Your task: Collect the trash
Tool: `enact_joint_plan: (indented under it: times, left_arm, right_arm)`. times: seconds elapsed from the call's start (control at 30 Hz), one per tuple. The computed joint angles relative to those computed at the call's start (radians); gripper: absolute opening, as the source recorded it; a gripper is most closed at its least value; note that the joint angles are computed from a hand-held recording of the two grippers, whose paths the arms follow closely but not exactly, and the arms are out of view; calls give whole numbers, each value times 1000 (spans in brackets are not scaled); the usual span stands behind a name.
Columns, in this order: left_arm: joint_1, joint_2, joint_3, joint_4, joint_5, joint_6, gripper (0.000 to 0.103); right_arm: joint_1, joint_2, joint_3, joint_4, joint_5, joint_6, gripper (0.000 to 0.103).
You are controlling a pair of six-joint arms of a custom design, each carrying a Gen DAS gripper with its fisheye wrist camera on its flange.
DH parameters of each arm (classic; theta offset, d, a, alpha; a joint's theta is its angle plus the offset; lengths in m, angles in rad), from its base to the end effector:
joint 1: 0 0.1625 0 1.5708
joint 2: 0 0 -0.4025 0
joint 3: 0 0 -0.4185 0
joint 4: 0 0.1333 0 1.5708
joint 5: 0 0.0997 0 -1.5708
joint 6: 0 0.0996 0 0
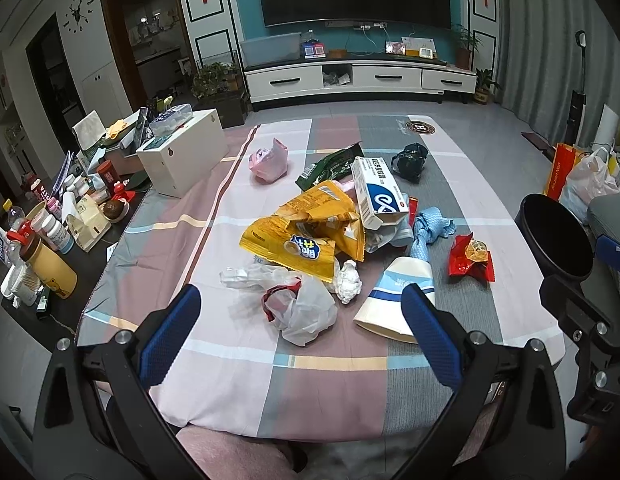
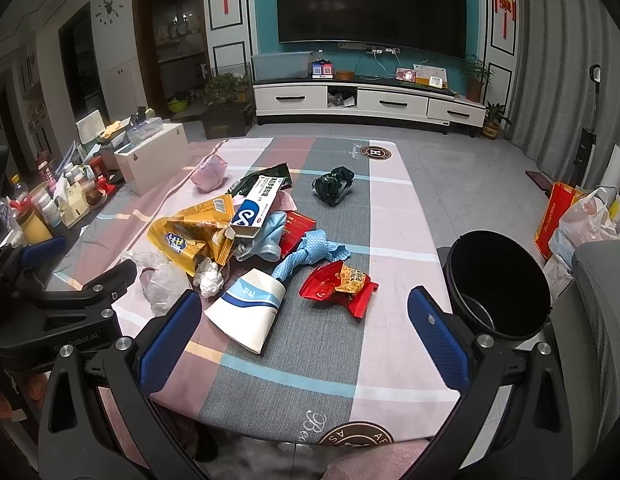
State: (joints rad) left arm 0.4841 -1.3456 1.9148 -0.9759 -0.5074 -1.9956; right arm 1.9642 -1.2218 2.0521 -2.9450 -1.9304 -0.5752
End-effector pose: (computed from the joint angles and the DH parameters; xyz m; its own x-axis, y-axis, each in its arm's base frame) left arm -0.2846 -0.3986 0.2186 -0.5186 -0.4990 -0.6943 0.2970 0.6564 -0.6935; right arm 0.3029 -0.4736 0.2036 -0.6055 -0.5899 0.5342 -0.7835 0.5595 -0.2704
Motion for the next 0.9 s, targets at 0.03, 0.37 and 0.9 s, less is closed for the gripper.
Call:
enact_joint_plan:
  times: [0.03, 0.37, 0.9]
  left_arm:
    - [3, -10, 12, -17, 1, 15, 100]
    - [6, -16, 18, -36, -5, 31, 100]
    - [16, -22, 33, -94, -20, 87, 100]
  right_arm:
    - [-3, 6, 10, -19, 1, -6, 101]
    - [-8, 15, 12, -32, 4, -7, 101]
    - [-22, 29, 3, -37, -3, -15, 101]
